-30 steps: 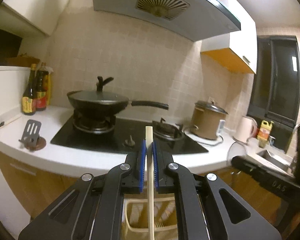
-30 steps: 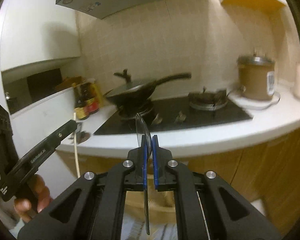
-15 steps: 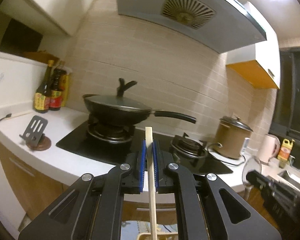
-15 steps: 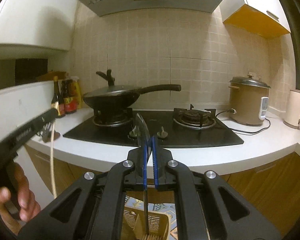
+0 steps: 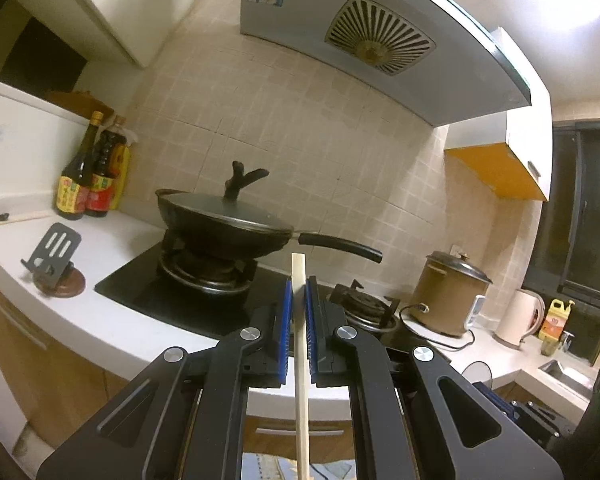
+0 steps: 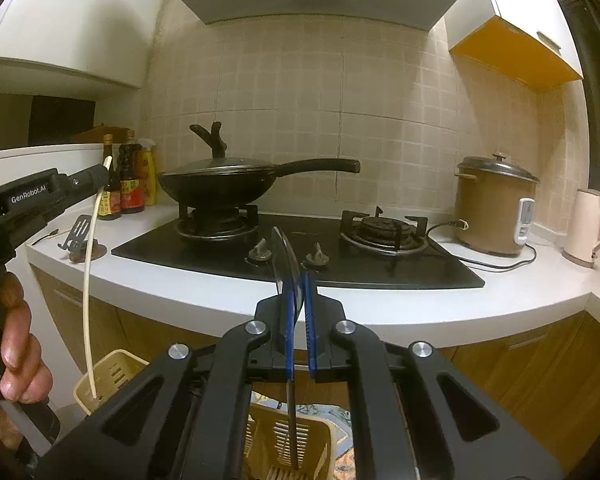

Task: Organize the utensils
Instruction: 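Lift the chopstick with the left tool while the right tool carries the clear spoon over the holder, then open both tools to drop the chopstick and clear spoon into the holder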

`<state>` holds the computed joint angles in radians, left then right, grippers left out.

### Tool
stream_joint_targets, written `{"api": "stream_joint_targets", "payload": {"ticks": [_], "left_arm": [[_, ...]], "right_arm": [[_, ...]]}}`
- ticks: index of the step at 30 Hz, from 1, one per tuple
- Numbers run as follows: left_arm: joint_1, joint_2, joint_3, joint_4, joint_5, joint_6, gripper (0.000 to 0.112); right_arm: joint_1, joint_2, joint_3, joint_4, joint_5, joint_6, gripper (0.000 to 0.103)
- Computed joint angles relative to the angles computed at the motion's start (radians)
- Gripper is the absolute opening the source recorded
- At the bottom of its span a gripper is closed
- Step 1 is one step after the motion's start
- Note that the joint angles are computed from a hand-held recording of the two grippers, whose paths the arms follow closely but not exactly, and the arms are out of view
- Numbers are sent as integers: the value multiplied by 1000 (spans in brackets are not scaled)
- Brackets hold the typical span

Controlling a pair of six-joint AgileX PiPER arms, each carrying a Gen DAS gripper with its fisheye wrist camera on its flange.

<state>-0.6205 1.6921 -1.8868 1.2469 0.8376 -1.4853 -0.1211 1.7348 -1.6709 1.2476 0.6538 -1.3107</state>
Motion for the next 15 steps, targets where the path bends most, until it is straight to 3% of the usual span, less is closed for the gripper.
{"api": "stream_joint_targets", "payload": {"ticks": [15], "left_arm": [[-62,25,89,221,106,-163,5]], "right_arm": [[9,-14,68,56,-24,-105,4]]}}
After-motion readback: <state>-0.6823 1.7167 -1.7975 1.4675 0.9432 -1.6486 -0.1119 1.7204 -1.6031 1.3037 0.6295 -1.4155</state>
